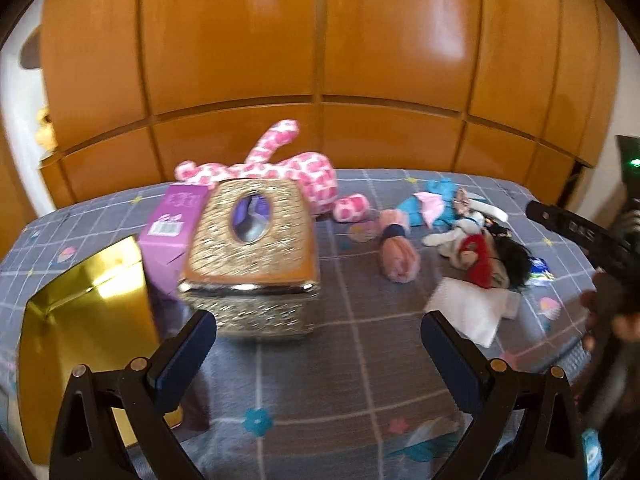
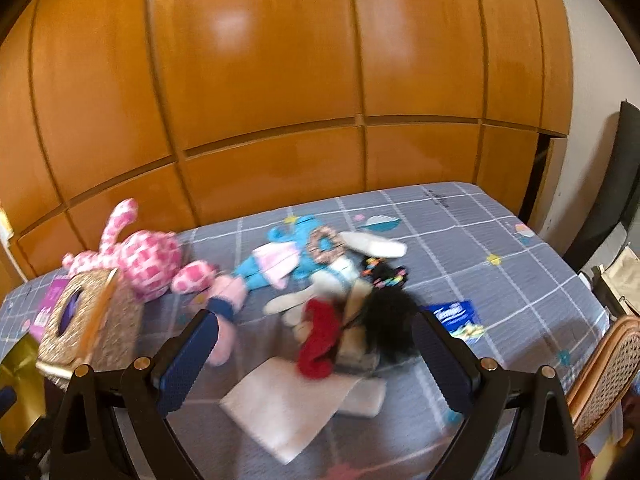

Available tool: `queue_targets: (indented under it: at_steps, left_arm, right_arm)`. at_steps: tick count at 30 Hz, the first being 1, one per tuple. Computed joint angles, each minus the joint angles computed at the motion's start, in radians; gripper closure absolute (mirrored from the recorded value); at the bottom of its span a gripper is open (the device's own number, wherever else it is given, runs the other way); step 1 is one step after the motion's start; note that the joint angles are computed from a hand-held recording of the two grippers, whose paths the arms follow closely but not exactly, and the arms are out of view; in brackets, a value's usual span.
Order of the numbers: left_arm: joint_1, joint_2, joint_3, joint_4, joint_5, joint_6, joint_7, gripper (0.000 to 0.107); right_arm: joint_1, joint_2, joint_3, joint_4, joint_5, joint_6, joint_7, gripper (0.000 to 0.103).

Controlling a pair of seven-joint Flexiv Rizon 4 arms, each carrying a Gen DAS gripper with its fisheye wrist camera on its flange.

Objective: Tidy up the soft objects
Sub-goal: 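Grasp the pink rolled towel with the left tool while the right tool grasps the red sock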

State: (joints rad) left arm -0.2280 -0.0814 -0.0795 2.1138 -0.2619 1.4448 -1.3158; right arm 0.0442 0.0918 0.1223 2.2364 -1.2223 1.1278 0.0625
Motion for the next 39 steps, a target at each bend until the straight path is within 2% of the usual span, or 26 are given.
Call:
queue_targets:
  at_steps: [1, 4, 6, 10, 12, 15, 17, 20, 28, 30, 31, 32, 37, 38, 39]
  left_arm:
    - [0.0, -0.007, -0.005, -0.017, -0.001, -0.02, 0.007, 0.004]
    - [0.006, -0.031, -0.061, -0.046, -0.158, -0.068, 0.134, 0.004]
    - [0.0, -0.051, -0.078, -0.069, -0.204, -0.079, 0.185, 0.004]
    - [-0.024, -0.127, -0.066, -0.184, -0.129, -0.149, 0.142, 0.005]
    - [-0.05, -0.177, -0.038, -0.263, -0.044, -0.198, 0.071, 0.005]
    - [-0.078, -0.255, -0.021, -0.373, 0.039, -0.259, 0.006, 0.01]
    - [-0.104, -0.323, 0.0, -0.468, 0.105, -0.325, -0.047, 0.018]
    - [-0.146, -0.421, 0.037, -0.61, 0.203, -0.416, -0.119, 0.028]
    - [-0.195, -0.587, 0.086, -0.838, 0.33, -0.548, -0.208, 0.031]
    - [-0.196, -0.621, 0.089, -0.882, 0.337, -0.6, -0.219, 0.044]
    - [-0.191, -0.629, 0.082, -0.891, 0.331, -0.619, -0.221, 0.064]
    - [-0.171, -0.632, 0.058, -0.886, 0.299, -0.636, -0.209, 0.071]
    - [-0.122, -0.543, 0.01, -0.719, 0.236, -0.491, -0.174, 0.074]
    - [-0.107, -0.514, -0.006, -0.668, 0.218, -0.445, -0.154, 0.074]
    - [-0.094, -0.489, -0.022, -0.622, 0.199, -0.406, -0.13, 0.074]
  right_arm:
    - [-0.008, -0.003, -0.012, 0.0, 0.01, 0.011, -0.017, 0.003]
    - [-0.04, -0.015, -0.039, -0.003, 0.024, 0.026, -0.053, 0.004]
    - [-0.066, -0.025, -0.057, -0.002, 0.003, 0.047, -0.048, 0.003]
    - [-0.127, -0.046, -0.093, 0.012, -0.074, 0.134, 0.035, 0.003]
    - [-0.152, -0.052, -0.107, 0.023, -0.073, 0.2, 0.082, 0.004]
    - [-0.197, -0.053, -0.122, 0.028, -0.155, 0.275, 0.205, 0.004]
    - [-0.216, -0.055, -0.128, 0.032, -0.177, 0.319, 0.247, 0.004]
    - [-0.233, -0.063, -0.13, 0.031, -0.189, 0.363, 0.272, 0.003]
    - [-0.26, -0.087, -0.138, 0.018, -0.239, 0.441, 0.311, 0.003]
    - [-0.265, -0.087, -0.138, 0.019, -0.241, 0.447, 0.322, 0.003]
    - [-0.272, -0.086, -0.141, 0.017, -0.268, 0.451, 0.352, 0.003]
    - [-0.283, -0.086, -0.147, 0.012, -0.308, 0.463, 0.398, 0.003]
    - [-0.326, -0.102, -0.156, -0.003, -0.39, 0.533, 0.526, 0.004]
    - [-0.329, -0.103, -0.153, -0.003, -0.389, 0.533, 0.526, 0.004]
    - [-0.327, -0.105, -0.149, 0.0, -0.365, 0.532, 0.502, 0.01]
